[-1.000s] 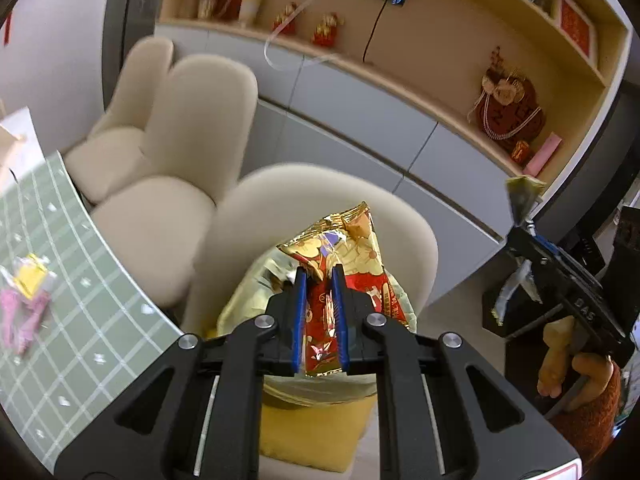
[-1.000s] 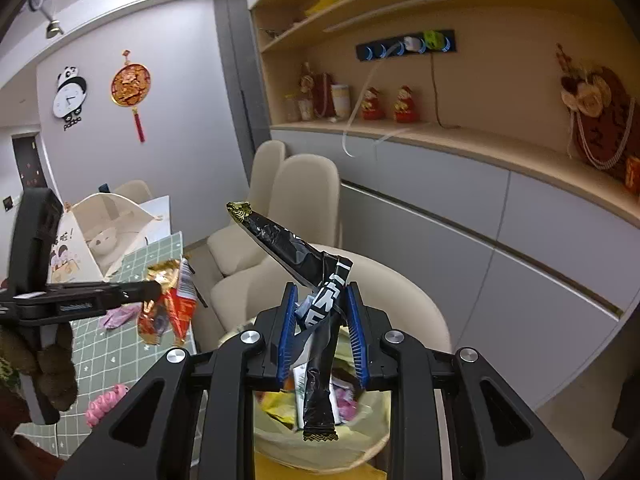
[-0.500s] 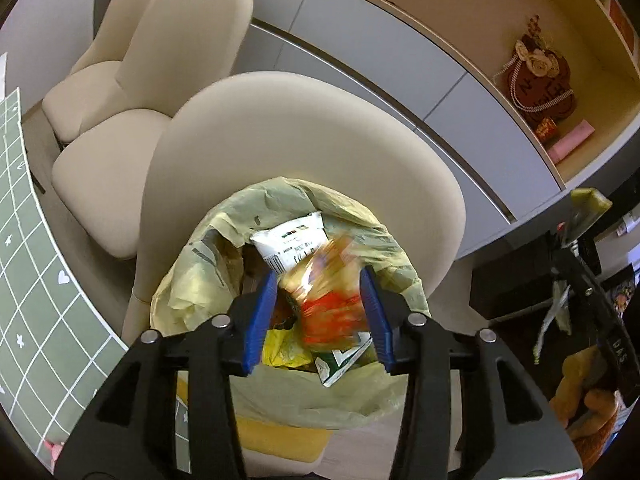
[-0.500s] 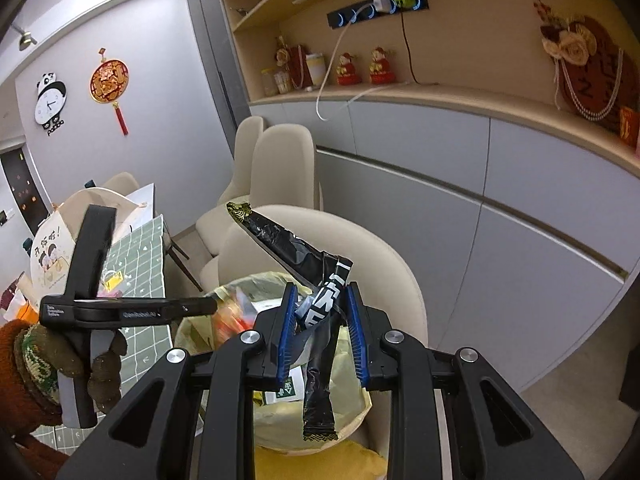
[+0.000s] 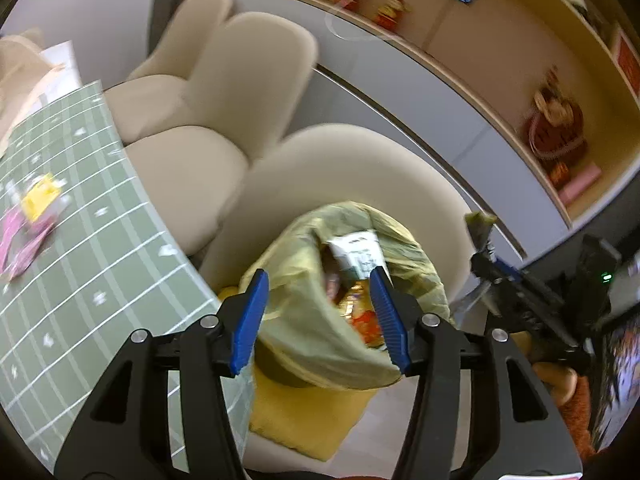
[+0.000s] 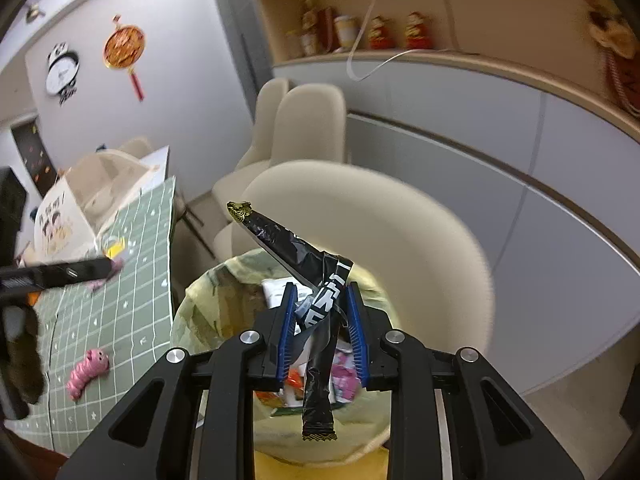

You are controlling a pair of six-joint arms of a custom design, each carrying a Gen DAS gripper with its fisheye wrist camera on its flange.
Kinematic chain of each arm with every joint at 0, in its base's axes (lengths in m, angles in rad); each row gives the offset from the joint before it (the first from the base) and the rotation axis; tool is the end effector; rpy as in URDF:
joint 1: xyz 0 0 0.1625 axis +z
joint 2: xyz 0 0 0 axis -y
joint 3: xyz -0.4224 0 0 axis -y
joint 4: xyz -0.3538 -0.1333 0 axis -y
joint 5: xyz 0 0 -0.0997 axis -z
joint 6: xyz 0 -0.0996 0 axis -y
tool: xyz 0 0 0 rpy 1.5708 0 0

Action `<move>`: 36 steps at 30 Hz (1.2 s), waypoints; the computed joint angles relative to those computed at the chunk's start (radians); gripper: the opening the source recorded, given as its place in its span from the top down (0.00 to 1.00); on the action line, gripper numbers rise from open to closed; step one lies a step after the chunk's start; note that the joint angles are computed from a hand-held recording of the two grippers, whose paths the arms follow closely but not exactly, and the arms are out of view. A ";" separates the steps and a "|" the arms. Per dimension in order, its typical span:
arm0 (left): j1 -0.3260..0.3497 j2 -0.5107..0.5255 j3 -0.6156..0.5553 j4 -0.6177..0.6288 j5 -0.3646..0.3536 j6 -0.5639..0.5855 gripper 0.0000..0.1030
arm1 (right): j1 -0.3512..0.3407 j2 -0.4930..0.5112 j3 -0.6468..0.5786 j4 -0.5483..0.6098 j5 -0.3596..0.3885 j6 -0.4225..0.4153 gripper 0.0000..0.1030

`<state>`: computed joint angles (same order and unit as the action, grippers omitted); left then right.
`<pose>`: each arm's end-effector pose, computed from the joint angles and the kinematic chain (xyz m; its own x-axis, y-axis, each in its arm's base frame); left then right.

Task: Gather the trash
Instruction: 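Carry the red-gold and black wrappers over the bin and open both tools, then move both open tools back toward the table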

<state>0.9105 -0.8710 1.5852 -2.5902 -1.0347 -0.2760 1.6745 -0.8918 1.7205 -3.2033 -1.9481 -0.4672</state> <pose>-0.2595 -0.6344 0.2022 -0.9033 0.1854 -0.3869 0.3522 0.8355 -0.4219 0.1624 -0.6268 0.2380 -0.8177 -0.1612 0.5526 -0.4930 0.6918 -0.5277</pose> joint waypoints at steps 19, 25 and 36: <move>0.051 -0.356 0.287 -0.029 0.172 -0.143 0.49 | 0.054 0.126 -0.059 -0.037 -0.102 0.059 0.56; 0.073 -0.478 0.361 -0.022 0.226 -0.136 0.47 | 0.104 0.124 -0.003 -0.096 -0.107 0.104 0.56; 0.163 -0.672 0.416 0.030 0.219 -0.029 0.46 | 0.250 0.229 -0.007 -0.131 -0.134 0.209 0.46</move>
